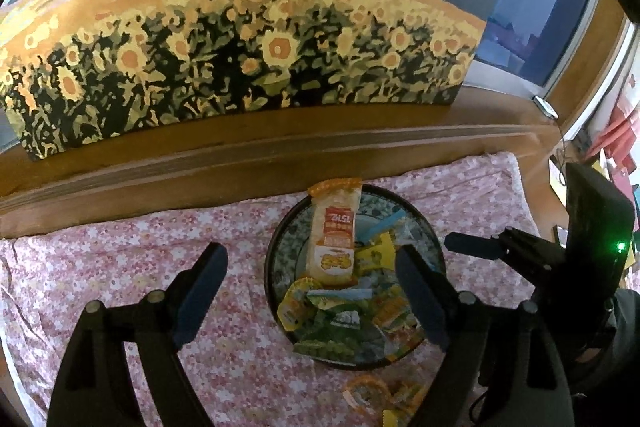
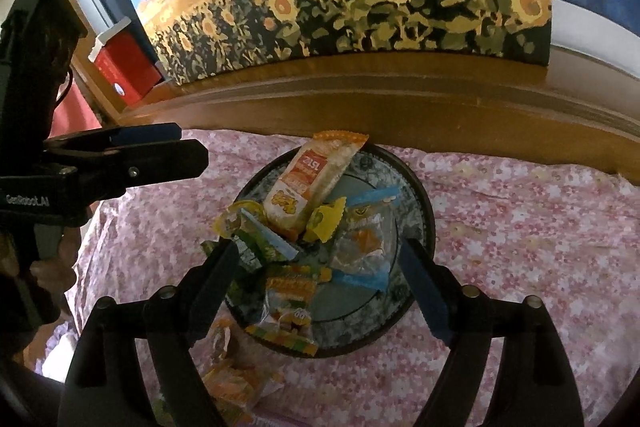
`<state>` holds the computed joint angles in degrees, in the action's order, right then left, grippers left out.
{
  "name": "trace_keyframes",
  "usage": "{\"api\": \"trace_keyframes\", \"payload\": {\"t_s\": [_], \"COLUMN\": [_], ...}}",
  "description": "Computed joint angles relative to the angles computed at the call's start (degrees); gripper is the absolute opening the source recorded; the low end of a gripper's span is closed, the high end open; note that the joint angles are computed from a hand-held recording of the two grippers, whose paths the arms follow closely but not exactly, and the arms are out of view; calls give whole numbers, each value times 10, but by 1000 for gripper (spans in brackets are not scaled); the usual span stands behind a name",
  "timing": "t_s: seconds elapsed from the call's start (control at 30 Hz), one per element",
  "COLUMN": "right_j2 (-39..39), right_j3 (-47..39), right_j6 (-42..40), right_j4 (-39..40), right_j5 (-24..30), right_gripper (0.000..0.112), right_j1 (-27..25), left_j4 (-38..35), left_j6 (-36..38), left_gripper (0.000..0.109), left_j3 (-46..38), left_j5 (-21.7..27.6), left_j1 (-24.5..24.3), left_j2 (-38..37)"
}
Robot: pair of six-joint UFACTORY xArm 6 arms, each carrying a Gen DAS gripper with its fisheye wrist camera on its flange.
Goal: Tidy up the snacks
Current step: 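Withdraw both tools from the plate toward the remaining snacks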
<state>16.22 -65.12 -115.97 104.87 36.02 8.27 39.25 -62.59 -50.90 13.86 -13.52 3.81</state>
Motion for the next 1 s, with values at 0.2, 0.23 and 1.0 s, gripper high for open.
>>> {"api": "trace_keyframes", "payload": {"t_s": [0.2, 0.23, 1.0], "right_j2": [-32, -39, -124], "right_j3": [35, 43, 167], "right_j6": [-24, -29, -76], "right_j4": [16, 19, 44], "right_j5": [3, 5, 17], "right_gripper": [85, 85, 85], "right_j1": [-4, -6, -33], "left_j4": [39, 42, 93], "left_j6": [-42, -46, -147], "left_gripper": [89, 89, 89], "left_j3": [15, 17, 64], "left_j5": [0, 2, 51], "left_j1": [-9, -10, -69], "left_j2": [-21, -24, -90]}}
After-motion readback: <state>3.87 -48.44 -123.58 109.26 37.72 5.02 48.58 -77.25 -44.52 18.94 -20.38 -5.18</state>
